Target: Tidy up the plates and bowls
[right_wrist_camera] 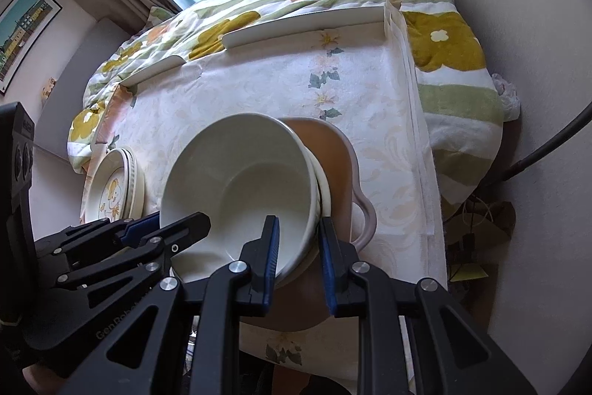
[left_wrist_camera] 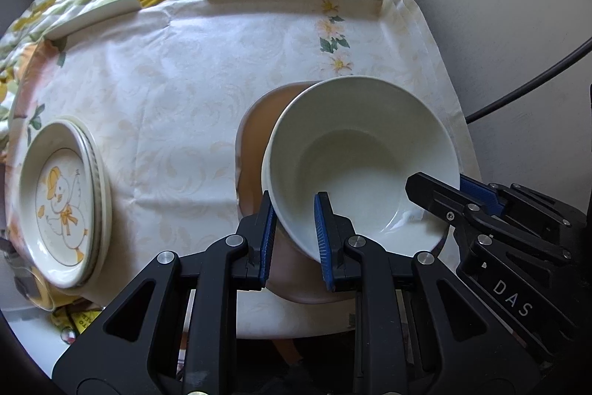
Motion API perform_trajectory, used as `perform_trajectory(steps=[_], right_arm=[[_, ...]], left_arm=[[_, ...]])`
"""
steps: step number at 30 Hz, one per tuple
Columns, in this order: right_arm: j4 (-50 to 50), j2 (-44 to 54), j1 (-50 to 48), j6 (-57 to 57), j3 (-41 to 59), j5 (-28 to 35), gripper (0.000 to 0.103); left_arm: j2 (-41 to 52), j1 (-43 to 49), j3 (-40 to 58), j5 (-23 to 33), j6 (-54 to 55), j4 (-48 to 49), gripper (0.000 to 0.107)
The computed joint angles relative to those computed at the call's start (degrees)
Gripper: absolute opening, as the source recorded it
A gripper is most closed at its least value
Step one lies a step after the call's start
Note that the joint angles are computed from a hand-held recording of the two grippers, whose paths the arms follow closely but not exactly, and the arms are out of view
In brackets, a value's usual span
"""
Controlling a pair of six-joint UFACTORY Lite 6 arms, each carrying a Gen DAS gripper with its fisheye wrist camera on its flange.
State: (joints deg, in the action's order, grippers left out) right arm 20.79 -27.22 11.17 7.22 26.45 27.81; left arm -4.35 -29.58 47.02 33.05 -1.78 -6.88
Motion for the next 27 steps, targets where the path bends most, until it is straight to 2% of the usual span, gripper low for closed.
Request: perform_trajectory(steps=[8, 11, 15, 17, 18, 19, 21, 22, 23, 24, 25, 27], right_arm=[[-2.1, -0.7, 1.2, 2.1, -0.6, -0.1, 0.020], [-2.0, -1.2, 1.2, 2.2, -0.5, 0.3, 0.020], [-0.8, -7.8, -0.9, 0.3, -0.3, 3.7, 0.020], [-0.6, -11.1, -2.7, -1.3, 1.7, 6.9, 0.020], [0.3, -12.1, -3.7, -2.8, 2.8, 8.5, 0.020], [1.3, -13.5, -4.8, -5.0, 4.2, 10.4, 0.020], [-1.9, -15.5, -4.4, -3.9, 7.0, 13.0, 0.024], [-5.7, -16.6, -3.1, -1.3, 8.3, 14.0, 0.038], [-9.8, -17.5, -1.7, 2.1, 9.3, 14.8, 0.060], [-12.6, -17.8, -1.0, 4.7, 10.0, 15.7, 0.069], [-14.8, -18.0, -0.9, 7.0, 10.6, 16.6, 0.076], [-13.6, -17.3, -3.3, 5.5, 10.8, 17.7, 0.076]], left_arm=[[-0.3, -0.9, -0.4, -0.6, -2.8, 2.4, 0.018], [-1.2, 0.2, -0.5, 0.2, -0.6, 0.0, 0.018], [-7.8, 4.5, 0.0, 2.3, 5.0, -5.0, 0.018], [-11.6, 5.4, 1.7, 3.7, 4.3, -3.6, 0.024], [-13.5, 5.8, 2.8, 4.5, 3.9, -2.7, 0.035], [-15.4, 6.4, 3.7, 5.3, 4.2, -2.2, 0.064], [-19.1, 7.4, 4.7, 5.8, 4.1, -0.1, 0.103], [-21.8, 8.2, 4.0, 5.2, 5.5, 0.2, 0.103], [-23.2, 9.0, 3.9, 5.1, 7.7, -0.4, 0.103], [-23.7, 10.2, 4.2, 5.9, 10.9, -1.1, 0.103], [-23.3, 11.0, 4.5, 6.5, 13.1, -1.2, 0.103], [-21.2, 12.7, 5.0, 7.6, 17.7, -0.9, 0.103]])
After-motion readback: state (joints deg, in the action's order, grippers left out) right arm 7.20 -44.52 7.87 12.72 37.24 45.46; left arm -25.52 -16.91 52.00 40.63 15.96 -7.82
